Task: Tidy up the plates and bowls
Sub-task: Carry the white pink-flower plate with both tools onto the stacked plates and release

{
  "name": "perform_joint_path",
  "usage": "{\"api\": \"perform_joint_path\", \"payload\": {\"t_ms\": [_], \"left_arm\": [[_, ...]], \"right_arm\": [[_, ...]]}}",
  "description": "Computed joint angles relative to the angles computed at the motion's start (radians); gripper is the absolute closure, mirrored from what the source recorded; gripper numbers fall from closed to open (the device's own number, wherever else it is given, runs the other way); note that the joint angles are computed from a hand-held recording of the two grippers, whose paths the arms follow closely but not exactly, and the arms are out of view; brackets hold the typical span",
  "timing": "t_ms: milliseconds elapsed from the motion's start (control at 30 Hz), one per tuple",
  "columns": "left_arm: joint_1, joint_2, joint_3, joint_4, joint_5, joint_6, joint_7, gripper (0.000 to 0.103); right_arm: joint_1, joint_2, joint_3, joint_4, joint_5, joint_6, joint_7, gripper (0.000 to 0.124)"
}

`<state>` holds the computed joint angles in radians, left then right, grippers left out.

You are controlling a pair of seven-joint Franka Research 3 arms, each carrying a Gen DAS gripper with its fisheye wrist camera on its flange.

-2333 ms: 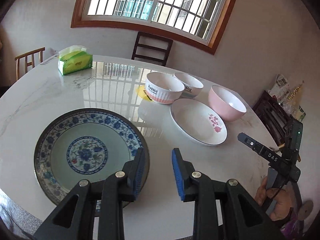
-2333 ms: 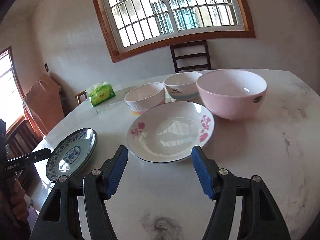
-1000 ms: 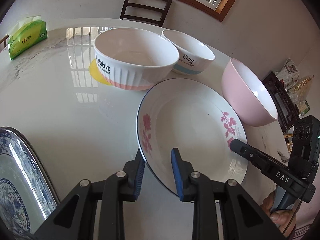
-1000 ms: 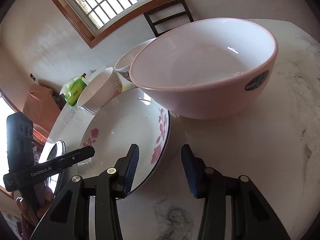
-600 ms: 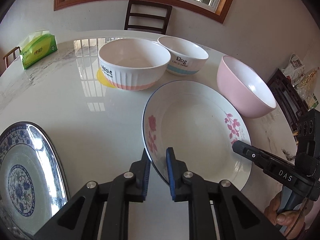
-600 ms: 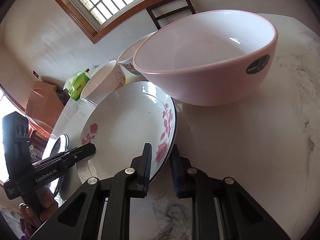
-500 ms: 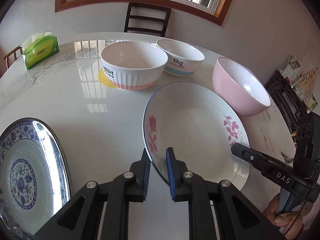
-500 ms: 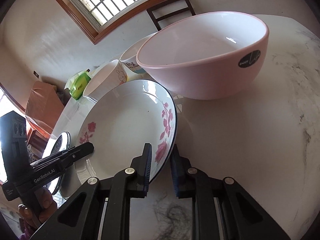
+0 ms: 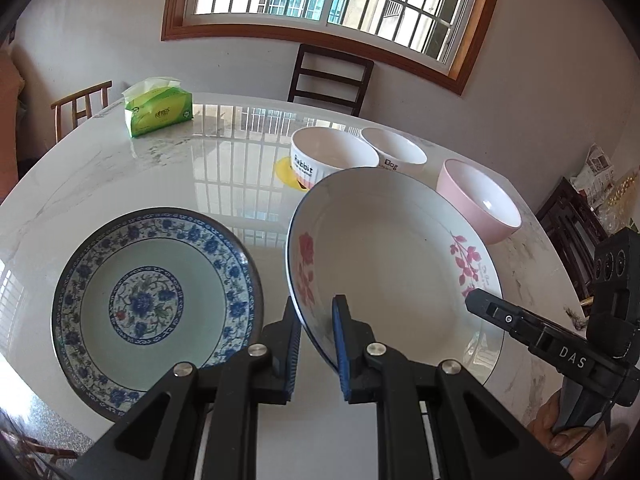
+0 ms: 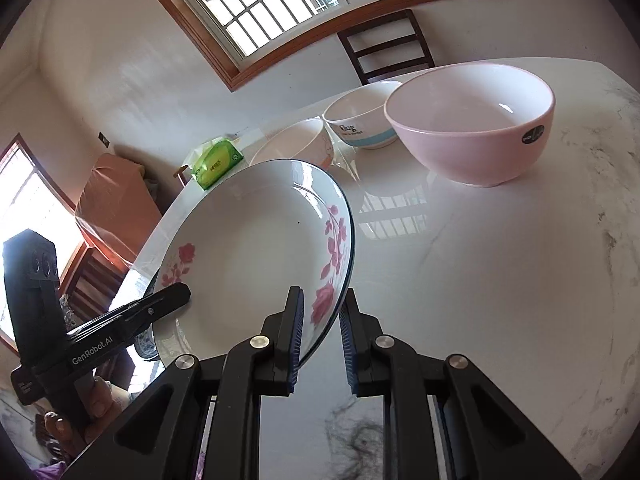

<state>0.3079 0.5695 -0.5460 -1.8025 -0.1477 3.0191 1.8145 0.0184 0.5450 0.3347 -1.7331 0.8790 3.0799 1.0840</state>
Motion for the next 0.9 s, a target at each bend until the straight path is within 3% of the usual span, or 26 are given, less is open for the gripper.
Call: {"api": "perform_joint_path", "payload": {"t_ms": [200,433,667,900], "left_arm": [[0.097,-0.061,-0.018,-0.086,-0.027,0.038,0.003,0.087],[0.154,-0.083,0.004,-0.118,-0.039,0.053,-0.016,0.087],[0.172,-0.064,0.04,-0.106,-0.023,0.048,-0.048,0.087],[0.142,-0.034,0.094,-0.075,0.02,0.048,-0.088,0.087]], "right_arm": [[0.086,0.045,-0.046,0.097,-0.089,-0.067,0.063,0.106],[0.192,0.132,-0.114,0.237,-0.227,-0.149,0.174,0.106],[0.273,0.234,-0.168,0.393,-0.363,-0.231,0.29,0.106],[0.302,0.318,-0.191,0.521,-0.446,-0.3,0.364,0.106]]}}
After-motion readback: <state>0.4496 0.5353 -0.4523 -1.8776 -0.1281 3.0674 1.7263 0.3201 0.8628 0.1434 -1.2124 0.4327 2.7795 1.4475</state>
